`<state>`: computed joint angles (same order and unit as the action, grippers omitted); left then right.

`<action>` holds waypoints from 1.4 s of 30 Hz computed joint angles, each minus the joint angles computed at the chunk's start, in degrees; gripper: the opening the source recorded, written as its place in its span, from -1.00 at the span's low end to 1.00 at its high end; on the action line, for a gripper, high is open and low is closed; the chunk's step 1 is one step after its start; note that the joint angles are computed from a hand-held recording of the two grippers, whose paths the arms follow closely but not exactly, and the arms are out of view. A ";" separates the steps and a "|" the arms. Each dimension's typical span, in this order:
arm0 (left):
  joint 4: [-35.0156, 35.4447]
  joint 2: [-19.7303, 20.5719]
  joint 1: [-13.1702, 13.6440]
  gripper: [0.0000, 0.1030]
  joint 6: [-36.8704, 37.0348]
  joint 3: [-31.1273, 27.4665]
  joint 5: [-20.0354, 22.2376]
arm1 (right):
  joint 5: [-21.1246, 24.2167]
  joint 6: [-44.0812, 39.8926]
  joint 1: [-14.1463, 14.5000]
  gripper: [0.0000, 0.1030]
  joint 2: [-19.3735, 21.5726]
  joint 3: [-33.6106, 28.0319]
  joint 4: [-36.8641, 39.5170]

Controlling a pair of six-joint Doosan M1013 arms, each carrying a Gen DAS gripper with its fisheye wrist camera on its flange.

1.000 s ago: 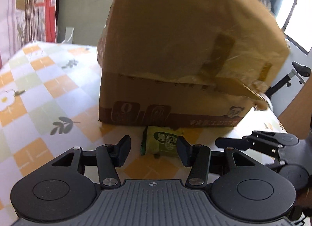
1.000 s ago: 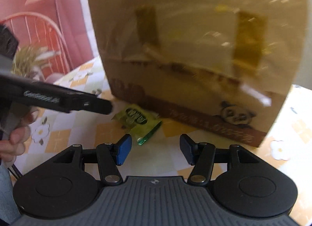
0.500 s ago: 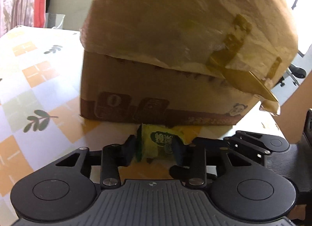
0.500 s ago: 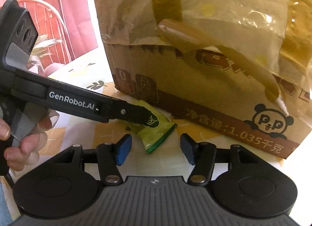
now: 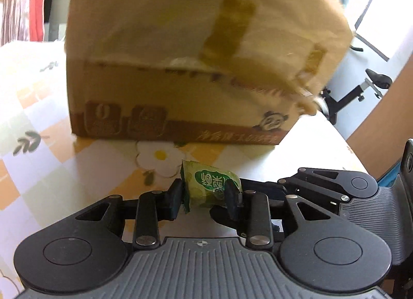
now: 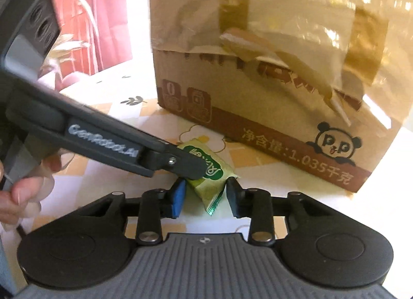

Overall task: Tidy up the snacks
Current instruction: 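Grasp the green printed snack packet with the left tool, then carry the green packet over the box and open the left tool to drop it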

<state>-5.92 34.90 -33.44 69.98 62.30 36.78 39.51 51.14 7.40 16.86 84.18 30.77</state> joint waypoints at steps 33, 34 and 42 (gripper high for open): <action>13.31 13.06 -0.15 -0.28 -2.73 -36.92 9.07 | 4.33 1.60 -2.76 -0.30 10.38 -28.11 0.20; 13.24 13.44 -0.10 -0.28 -3.33 -37.51 9.76 | 4.85 2.02 -2.68 -0.30 10.79 -28.61 -0.36; 18.10 13.03 -0.10 0.04 -6.55 -37.43 13.49 | 6.37 5.44 -2.36 -0.16 11.53 -29.03 -3.80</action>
<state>12.18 47.92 -33.54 63.42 24.88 50.27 45.88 56.58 5.03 28.40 55.16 26.96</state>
